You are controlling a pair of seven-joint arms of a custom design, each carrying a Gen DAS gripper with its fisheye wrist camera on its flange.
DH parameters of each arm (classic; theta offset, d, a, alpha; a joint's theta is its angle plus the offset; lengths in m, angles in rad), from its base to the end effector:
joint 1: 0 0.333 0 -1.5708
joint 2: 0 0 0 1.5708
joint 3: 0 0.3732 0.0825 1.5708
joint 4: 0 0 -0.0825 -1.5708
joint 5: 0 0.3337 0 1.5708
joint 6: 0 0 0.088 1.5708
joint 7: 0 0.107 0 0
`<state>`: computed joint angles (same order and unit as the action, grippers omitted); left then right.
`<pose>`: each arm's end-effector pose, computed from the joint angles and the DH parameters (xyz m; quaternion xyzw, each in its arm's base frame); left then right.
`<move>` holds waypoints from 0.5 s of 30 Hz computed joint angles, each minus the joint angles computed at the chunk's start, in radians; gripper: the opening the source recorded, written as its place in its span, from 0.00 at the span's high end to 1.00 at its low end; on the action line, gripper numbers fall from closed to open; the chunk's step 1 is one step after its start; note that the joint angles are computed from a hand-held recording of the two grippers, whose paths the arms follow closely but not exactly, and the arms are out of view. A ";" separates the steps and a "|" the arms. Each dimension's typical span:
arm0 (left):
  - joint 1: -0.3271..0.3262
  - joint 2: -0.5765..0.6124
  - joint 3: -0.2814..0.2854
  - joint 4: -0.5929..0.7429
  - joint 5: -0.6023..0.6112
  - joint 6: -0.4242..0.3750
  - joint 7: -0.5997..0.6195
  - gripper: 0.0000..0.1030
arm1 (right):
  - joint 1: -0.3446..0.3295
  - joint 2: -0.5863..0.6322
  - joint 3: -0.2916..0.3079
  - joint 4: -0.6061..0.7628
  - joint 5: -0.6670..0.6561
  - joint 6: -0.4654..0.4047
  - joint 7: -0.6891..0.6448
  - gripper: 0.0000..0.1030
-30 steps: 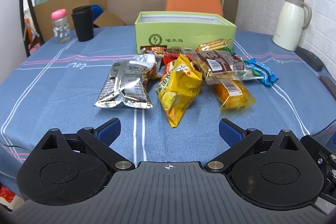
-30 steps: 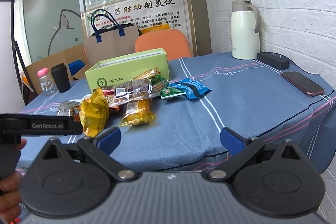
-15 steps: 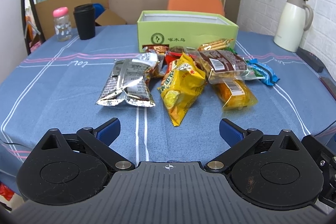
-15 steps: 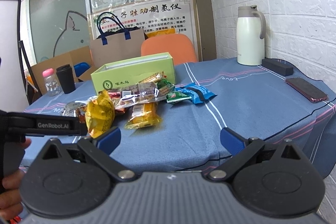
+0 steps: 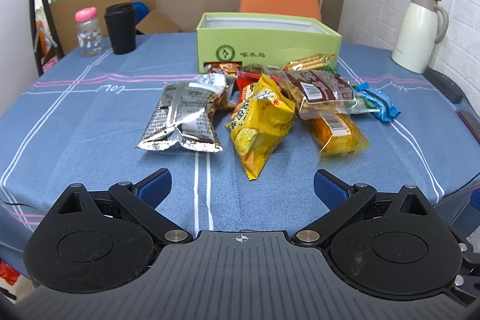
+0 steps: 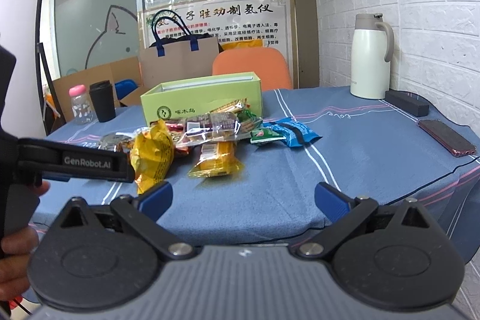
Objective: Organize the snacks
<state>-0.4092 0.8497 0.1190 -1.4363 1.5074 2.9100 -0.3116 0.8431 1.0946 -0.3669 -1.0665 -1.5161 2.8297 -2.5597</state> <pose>0.6792 -0.2926 0.2796 -0.6714 0.6009 -0.3102 0.3032 0.6135 0.5195 0.2543 -0.6016 0.5798 -0.3349 0.4356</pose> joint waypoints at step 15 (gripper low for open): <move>-0.005 0.012 0.017 0.006 -0.041 0.028 0.024 0.10 | -0.008 -0.008 0.007 -0.017 -0.018 -0.002 0.035 0.03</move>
